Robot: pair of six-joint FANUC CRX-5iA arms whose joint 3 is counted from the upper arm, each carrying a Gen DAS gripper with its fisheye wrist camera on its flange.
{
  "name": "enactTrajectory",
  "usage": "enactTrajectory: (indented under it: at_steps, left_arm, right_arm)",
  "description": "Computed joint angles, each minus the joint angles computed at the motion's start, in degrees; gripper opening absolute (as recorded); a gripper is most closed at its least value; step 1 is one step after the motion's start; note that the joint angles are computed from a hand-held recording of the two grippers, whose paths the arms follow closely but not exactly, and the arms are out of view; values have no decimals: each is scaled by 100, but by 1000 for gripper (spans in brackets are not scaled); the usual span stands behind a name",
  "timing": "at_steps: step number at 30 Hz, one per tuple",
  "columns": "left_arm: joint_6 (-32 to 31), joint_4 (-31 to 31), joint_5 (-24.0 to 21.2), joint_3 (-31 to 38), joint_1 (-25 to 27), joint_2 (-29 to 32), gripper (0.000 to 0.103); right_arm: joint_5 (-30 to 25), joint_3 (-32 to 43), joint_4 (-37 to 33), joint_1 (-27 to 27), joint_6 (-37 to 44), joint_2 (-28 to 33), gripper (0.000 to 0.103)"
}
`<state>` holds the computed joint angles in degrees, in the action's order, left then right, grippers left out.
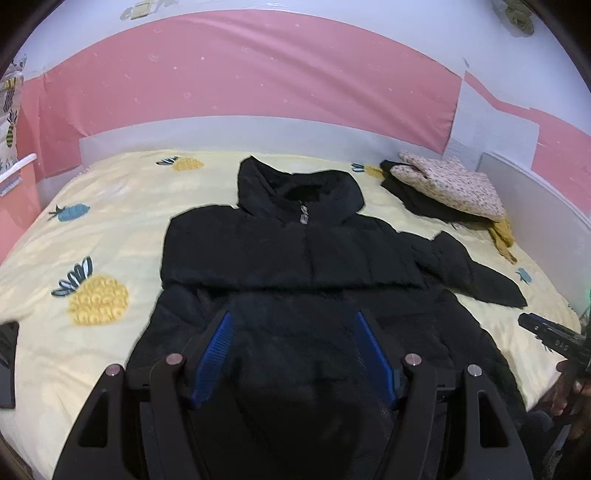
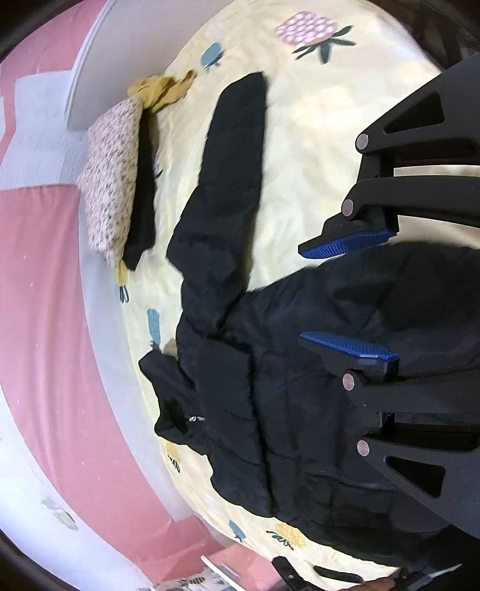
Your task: Fold large clothes
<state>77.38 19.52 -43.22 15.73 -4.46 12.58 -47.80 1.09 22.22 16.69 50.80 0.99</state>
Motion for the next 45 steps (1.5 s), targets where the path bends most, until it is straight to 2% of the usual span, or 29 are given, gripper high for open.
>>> enactTrajectory:
  at_steps: [5, 10, 20, 26, 29, 34, 40, 45]
  left_arm:
    - [101, -164, -90, -50, -153, -115, 70]
    - [419, -576, -216, 223, -327, -42, 70]
    - [481, -650, -385, 707, -453, 365, 70]
    - [638, -976, -582, 1424, -545, 892, 70]
    - [632, -1074, -701, 1868, -570, 1241, 70]
    - [634, -1190, -909, 2653, -612, 1859, 70]
    - [733, -1294, -1386, 3793, -665, 2667, 70]
    - [797, -1330, -1793, 4822, -700, 3382, 70]
  right_arm:
    - [3, -283, -86, -125, -155, -245, 47]
    - [121, -436, -90, -313, -404, -352, 47]
    - [172, -319, -172, -690, -406, -172, 48]
    - [224, -77, -231, -1079, -438, 168, 49]
    - [152, 235, -512, -1374, -297, 493, 54]
    - [-88, 918, -1133, -1882, -108, 1124, 54]
    - [-222, 1442, -1558, -2252, -184, 1631, 54]
    - [0, 1593, -1758, -2400, -261, 1815, 55]
